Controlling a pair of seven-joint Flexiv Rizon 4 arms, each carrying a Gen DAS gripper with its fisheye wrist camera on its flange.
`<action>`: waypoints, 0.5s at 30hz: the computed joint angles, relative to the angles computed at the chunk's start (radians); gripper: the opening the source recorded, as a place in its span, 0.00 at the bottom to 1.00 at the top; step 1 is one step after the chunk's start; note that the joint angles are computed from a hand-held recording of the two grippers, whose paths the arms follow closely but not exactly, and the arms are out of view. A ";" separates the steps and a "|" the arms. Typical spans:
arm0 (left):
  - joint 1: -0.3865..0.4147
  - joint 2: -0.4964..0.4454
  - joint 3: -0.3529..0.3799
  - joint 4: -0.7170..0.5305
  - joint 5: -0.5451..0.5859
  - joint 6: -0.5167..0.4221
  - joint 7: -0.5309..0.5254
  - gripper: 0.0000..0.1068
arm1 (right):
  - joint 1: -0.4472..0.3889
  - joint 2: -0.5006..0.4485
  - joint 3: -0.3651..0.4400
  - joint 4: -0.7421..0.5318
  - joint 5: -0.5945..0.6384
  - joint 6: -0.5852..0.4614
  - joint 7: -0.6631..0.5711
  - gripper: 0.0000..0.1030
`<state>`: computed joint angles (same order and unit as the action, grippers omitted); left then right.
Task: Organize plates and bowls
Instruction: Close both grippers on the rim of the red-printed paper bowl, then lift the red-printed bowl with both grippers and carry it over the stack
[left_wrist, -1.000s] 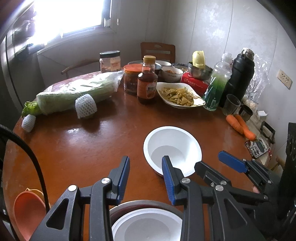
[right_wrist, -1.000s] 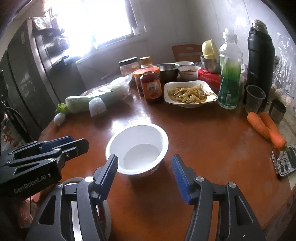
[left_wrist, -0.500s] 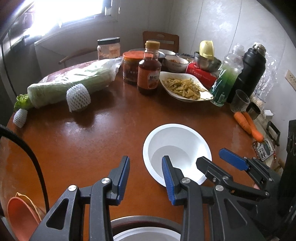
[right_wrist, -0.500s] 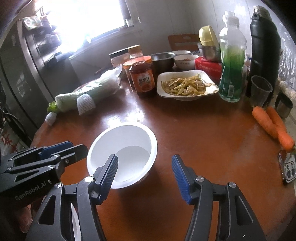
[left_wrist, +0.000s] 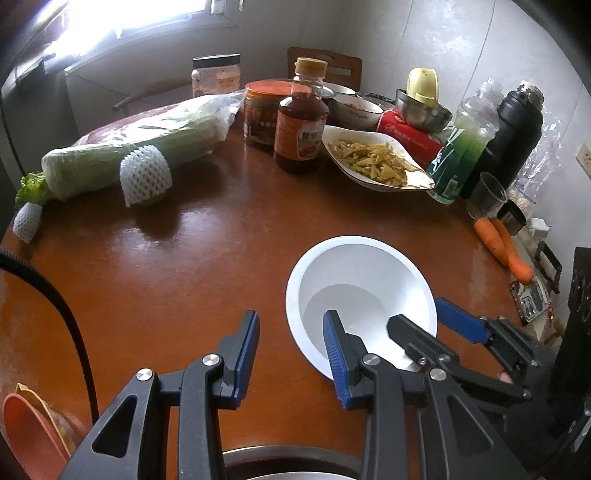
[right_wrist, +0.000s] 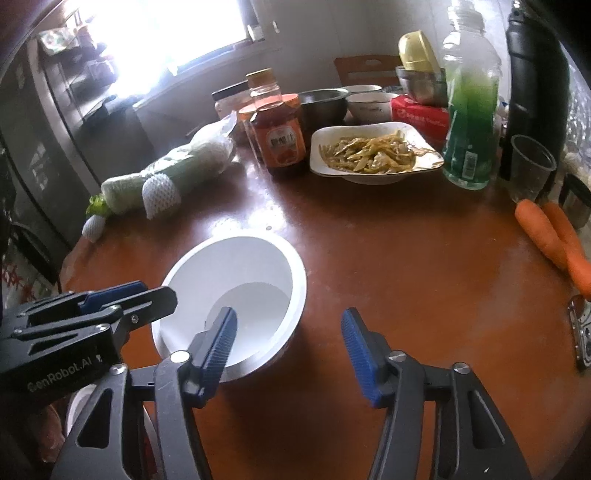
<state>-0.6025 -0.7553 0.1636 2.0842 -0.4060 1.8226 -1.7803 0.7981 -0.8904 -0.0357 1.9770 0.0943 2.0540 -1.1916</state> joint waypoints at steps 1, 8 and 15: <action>0.011 -0.002 -0.009 -0.002 0.003 -0.001 0.000 0.33 | 0.000 -0.002 0.001 -0.001 -0.004 0.001 -0.003 0.52; 0.085 -0.007 -0.074 -0.010 0.038 -0.017 -0.005 0.31 | -0.002 -0.009 0.010 -0.004 -0.018 0.009 -0.023 0.36; 0.102 0.002 -0.090 0.004 0.065 0.009 -0.019 0.25 | -0.010 0.000 0.032 0.003 -0.036 0.014 -0.036 0.29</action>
